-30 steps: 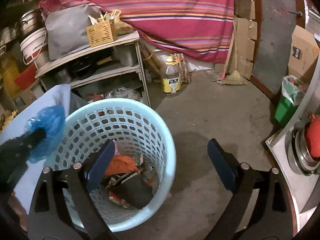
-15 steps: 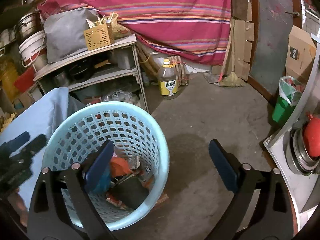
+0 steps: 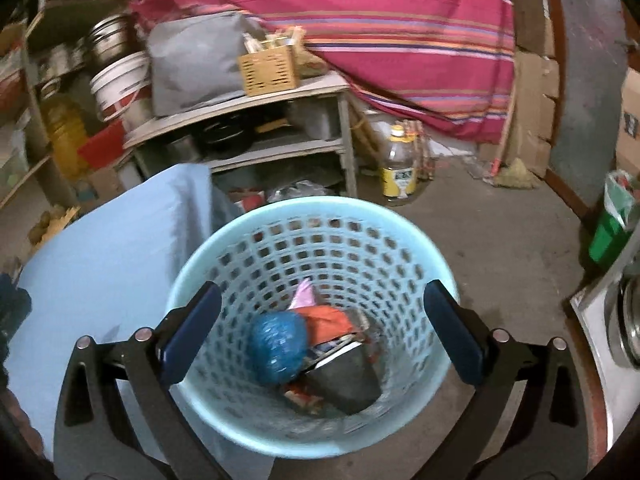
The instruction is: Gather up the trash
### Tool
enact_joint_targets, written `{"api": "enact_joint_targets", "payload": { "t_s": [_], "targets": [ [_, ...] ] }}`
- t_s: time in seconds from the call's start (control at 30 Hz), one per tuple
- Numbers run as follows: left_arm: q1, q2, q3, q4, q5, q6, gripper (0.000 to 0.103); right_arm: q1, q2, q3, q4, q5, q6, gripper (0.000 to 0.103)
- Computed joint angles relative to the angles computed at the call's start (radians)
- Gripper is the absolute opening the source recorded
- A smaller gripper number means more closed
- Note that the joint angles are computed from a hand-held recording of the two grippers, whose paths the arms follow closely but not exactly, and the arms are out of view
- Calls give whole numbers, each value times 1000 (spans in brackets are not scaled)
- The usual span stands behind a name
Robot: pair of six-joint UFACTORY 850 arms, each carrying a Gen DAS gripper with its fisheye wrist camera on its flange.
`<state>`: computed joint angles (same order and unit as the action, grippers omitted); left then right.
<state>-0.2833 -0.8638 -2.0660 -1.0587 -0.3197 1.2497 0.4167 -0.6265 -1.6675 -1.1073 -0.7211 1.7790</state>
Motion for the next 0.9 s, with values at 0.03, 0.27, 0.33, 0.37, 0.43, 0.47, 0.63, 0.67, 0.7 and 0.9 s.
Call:
{"api": "enact_joint_targets", "payload": {
  "t_s": [0.03, 0.27, 0.33, 0.37, 0.43, 0.47, 0.63, 0.67, 0.7, 0.9],
  "targets": [
    [10, 24, 39, -58, 8, 59, 99, 10, -7, -14, 9, 0, -24, 99],
    [85, 178, 287, -505, 79, 524, 99, 91, -17, -41, -50, -25, -13, 99],
    [101, 203, 329, -516, 89, 531, 99, 117, -25, -58, -69, -40, -1, 99],
    [110, 216, 352, -540, 87, 548, 99, 127, -30, -68, -78, -50, 8, 99],
    [133, 249, 416, -647, 73, 652, 99, 157, -34, -78, -118, -63, 45, 99],
    [142, 265, 449, -710, 69, 722, 99, 169, -33, -73, -140, -60, 68, 99],
    [193, 319, 568, -838, 9, 876, 99, 235, -53, -76, -219, -29, 151, 99],
    [206, 327, 587, -832, -10, 863, 99, 248, -75, -103, -199, -56, 114, 99],
    [213, 332, 598, -828, -22, 857, 99, 261, -91, -121, -196, -78, 99, 99],
    [248, 365, 659, -899, -43, 929, 99, 318, -158, -187, -214, -145, 74, 99]
  ]
}}
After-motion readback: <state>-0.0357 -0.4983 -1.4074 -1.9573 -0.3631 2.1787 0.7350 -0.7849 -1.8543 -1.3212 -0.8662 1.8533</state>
